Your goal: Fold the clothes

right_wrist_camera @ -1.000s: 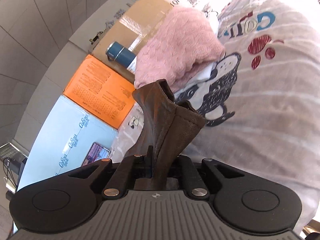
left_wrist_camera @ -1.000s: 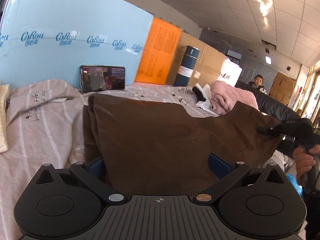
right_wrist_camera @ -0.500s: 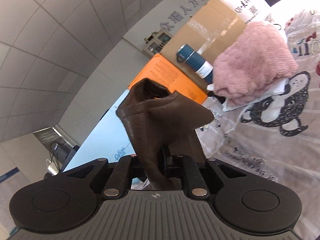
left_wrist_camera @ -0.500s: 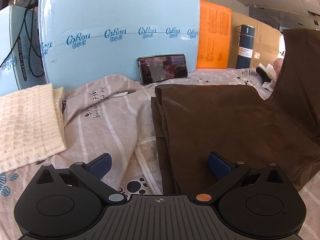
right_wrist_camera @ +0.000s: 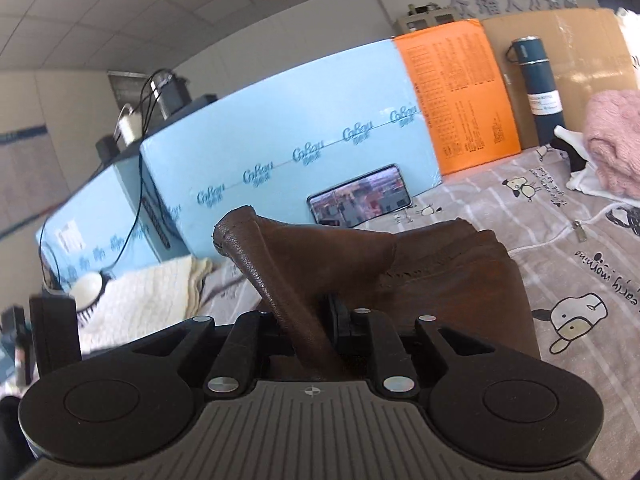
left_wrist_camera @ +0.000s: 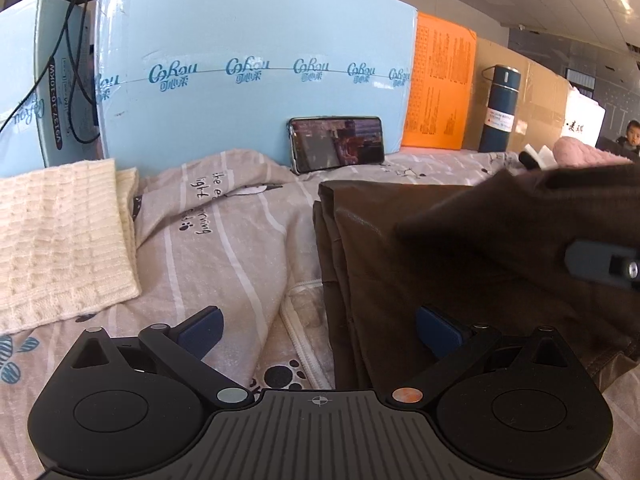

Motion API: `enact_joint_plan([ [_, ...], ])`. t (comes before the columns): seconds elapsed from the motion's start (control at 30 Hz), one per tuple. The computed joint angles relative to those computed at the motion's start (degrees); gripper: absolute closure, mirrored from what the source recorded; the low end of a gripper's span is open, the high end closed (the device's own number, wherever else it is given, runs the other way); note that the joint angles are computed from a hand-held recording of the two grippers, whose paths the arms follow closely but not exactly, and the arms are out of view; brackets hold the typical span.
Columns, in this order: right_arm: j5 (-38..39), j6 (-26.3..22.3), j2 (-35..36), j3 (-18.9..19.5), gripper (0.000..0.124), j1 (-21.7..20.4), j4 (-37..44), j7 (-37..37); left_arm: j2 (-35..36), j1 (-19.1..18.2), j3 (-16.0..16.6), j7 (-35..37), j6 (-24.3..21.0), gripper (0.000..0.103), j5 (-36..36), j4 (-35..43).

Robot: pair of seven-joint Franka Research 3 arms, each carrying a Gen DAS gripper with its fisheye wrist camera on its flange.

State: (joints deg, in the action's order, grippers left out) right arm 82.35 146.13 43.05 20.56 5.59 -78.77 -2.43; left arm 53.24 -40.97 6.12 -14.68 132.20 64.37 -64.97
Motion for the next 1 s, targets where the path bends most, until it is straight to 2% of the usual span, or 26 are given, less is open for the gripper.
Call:
enact_joint_plan([
  [0.1,-4.7,-3.6,-1.1,-1.2,0.083,-0.1,-1.8,-1.5,-1.0,-1.2,1.2,-4.4,-2.1,0.0,1.3,-1.4],
  [0.17,-8.7,-9.2,-1.6,-1.9,0.047,-1.1,-2.4,-1.4,-1.6,-1.8,1.7,-7.6,-3.2,0.0,3.0,-2.5],
  [0.23,-9.5,-13.1,-2.2,-1.7,0.034,-2.4,-3.3,-2.9,-2.1,-2.4,2.2,-10.7,-3.9,0.0,5.4,-3.4],
  [0.33,-8.9,-17.2,-2.6,-1.8,0.032,-3.6,-3.7,-3.6,-3.0,-3.0,2.6,-15.6,-3.3,0.0,10.2,-5.1],
  [0.4,-8.2,-19.0,-1.2,-2.2,0.03,-3.5,-1.2,0.6,-3.5,-2.7,2.3,-17.3,-2.5,0.0,12.7,-5.7],
  [0.53,-8.5,-23.6,5.1,-1.8,0.03,-2.9,8.5,16.1,-4.0,-1.4,0.7,-18.5,-2.9,0.0,12.5,-6.3],
  [0.6,-10.0,-23.5,8.5,-2.0,0.03,-1.3,13.9,26.7,-4.8,-1.1,0.4,-20.9,-2.8,0.0,12.7,-7.4],
  [0.73,-17.3,-22.8,15.3,-3.0,0.031,2.6,24.2,43.7,-7.5,-0.8,0.4,-30.8,-1.1,0.0,16.6,-11.8],
  [0.8,-20.0,-21.0,16.7,-2.8,0.032,3.6,25.8,45.0,-8.6,-0.3,0.1,-35.3,0.1,0.0,19.1,-13.5],
  [0.83,-20.3,-19.8,16.7,-1.9,0.032,3.3,25.2,43.4,-9.1,0.0,-0.1,-37.6,0.7,0.0,20.4,-14.3],
  [0.93,-19.3,-19.1,14.5,1.1,0.031,0.6,21.0,39.6,-10.1,0.3,-0.3,-43.8,2.3,0.0,25.9,-16.0],
  [1.0,-16.7,-20.1,12.9,3.3,0.029,-2.3,18.1,33.7,-10.6,0.7,-0.7,-47.8,4.1,0.0,30.5,-16.7],
])
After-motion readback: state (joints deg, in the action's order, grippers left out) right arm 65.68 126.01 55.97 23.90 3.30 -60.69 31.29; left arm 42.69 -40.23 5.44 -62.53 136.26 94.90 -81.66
